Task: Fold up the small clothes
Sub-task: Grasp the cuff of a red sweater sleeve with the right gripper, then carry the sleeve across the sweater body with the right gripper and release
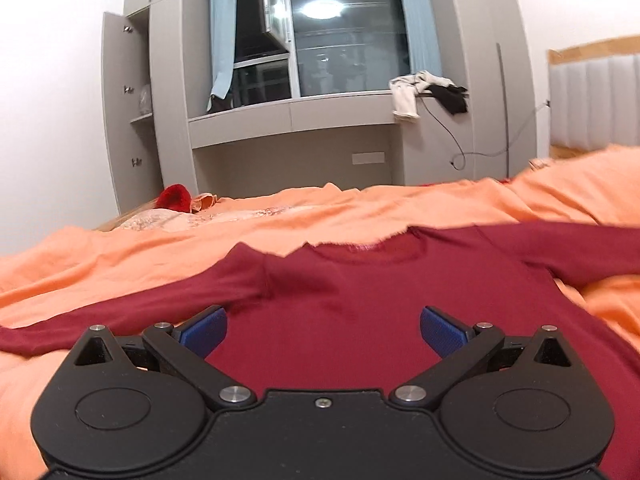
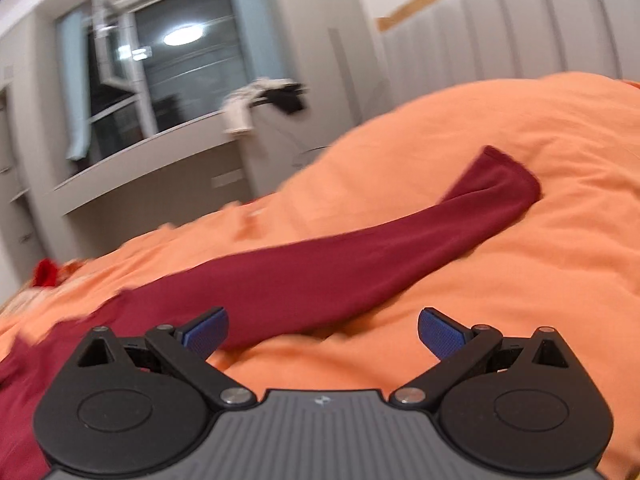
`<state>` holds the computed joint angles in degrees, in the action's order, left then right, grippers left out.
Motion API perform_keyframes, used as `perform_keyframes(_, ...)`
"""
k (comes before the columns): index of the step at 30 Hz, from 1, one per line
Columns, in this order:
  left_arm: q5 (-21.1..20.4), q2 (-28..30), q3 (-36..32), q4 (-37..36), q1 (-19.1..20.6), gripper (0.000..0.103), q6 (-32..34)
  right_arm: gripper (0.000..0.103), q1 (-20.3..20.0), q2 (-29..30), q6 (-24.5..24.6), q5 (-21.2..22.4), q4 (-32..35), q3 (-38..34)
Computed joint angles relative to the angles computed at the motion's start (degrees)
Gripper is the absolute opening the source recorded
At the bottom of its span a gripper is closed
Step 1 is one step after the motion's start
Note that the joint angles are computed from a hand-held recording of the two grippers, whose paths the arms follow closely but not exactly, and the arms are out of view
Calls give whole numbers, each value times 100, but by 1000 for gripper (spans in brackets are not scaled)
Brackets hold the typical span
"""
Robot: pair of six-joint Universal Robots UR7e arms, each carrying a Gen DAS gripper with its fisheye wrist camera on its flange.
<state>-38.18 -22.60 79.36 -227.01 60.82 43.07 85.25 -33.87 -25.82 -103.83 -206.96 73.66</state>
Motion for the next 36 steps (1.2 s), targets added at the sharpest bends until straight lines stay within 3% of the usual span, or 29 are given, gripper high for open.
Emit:
perform_keyframes(6, -393, 170, -784, 903, 406, 103, -603, 100, -196, 690, 43, -404, -332, -1349)
perform_keyframes(11, -262, -87, -470, 1410, 548, 103, -1294, 81, -424, 631, 779, -308, -480, -1326)
perform_keyframes(16, -78, -160, -414, 1701, 617, 102, -1700, 80, -488, 923, 777, -424, -446, -1940)
perform_keyframes(20, 30, -132, -425, 1813, 630, 103, -1748, 76, -559, 1131, 1386, -372, 127, -2624)
perform_keyframes(22, 26, -121, -414, 1814, 627, 103, -1711, 57, -596, 1250, 1678, -329, 421, -2989)
perform_keyframes(24, 31, -100, -425, 1772, 626, 103, -1601, 15, -617, 1365, 2027, -430, 583, -3279)
perform_keyframes(27, 26, -84, -423, 1696, 608, 103, -1494, 6, -654, 1403, 2514, -379, 658, -3394)
perform_keyframes(29, -29, -104, -385, 1634, 600, 102, -1503, 6, -586, 1439, 2361, -360, 505, -3403)
perform_keyframes(32, -95, -154, -338, 1615, 596, 102, -1579, 6, -413, 1505, 1654, -48, -9, -3310)
perform_keyframes(36, -84, -174, -349, 1514, 578, 102, -1607, 6, -165, 1547, 970, 681, -459, -3081)
